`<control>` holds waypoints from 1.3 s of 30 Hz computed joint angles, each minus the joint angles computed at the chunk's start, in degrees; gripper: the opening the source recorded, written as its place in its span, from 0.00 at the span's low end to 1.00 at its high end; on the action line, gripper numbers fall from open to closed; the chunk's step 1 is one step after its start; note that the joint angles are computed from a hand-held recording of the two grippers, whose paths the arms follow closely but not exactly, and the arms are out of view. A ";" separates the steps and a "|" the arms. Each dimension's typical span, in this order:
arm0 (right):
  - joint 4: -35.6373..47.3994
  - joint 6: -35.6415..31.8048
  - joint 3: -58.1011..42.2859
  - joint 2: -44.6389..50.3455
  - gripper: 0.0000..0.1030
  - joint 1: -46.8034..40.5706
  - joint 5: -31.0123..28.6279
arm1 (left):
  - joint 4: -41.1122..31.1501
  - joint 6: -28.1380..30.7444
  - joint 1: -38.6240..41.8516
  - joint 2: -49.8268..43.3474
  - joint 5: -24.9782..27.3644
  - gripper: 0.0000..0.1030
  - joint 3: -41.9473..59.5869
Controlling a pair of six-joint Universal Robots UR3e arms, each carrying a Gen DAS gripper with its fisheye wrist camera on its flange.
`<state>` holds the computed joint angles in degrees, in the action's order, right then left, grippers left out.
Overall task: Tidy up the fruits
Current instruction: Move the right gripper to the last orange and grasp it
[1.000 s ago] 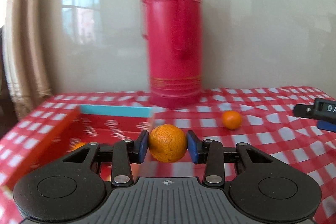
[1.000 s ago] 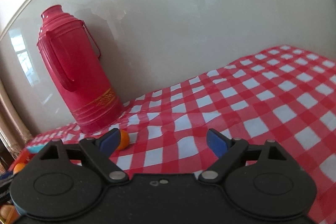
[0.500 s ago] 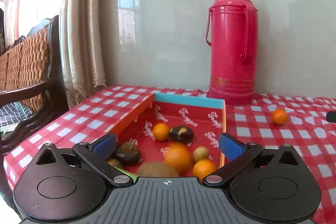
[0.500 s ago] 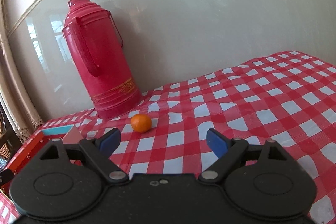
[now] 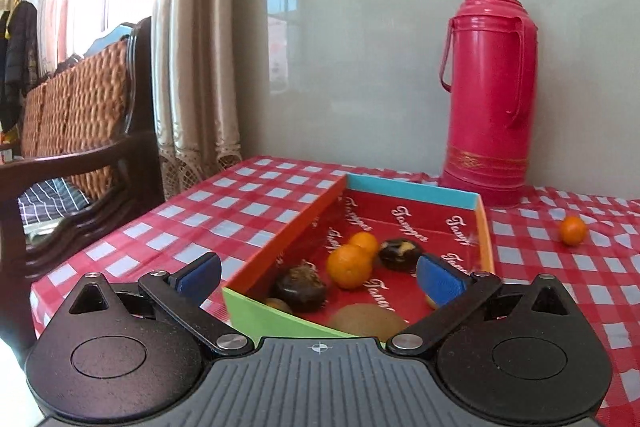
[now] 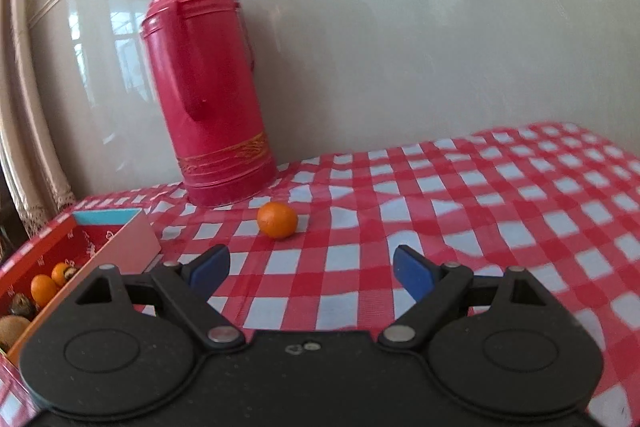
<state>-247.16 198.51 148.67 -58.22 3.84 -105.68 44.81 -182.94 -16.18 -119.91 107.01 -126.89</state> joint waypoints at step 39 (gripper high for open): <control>42.16 -8.07 -41.10 8.86 0.64 0.39 -1.53 | -10.95 -5.32 14.31 -4.91 -4.88 1.00 12.86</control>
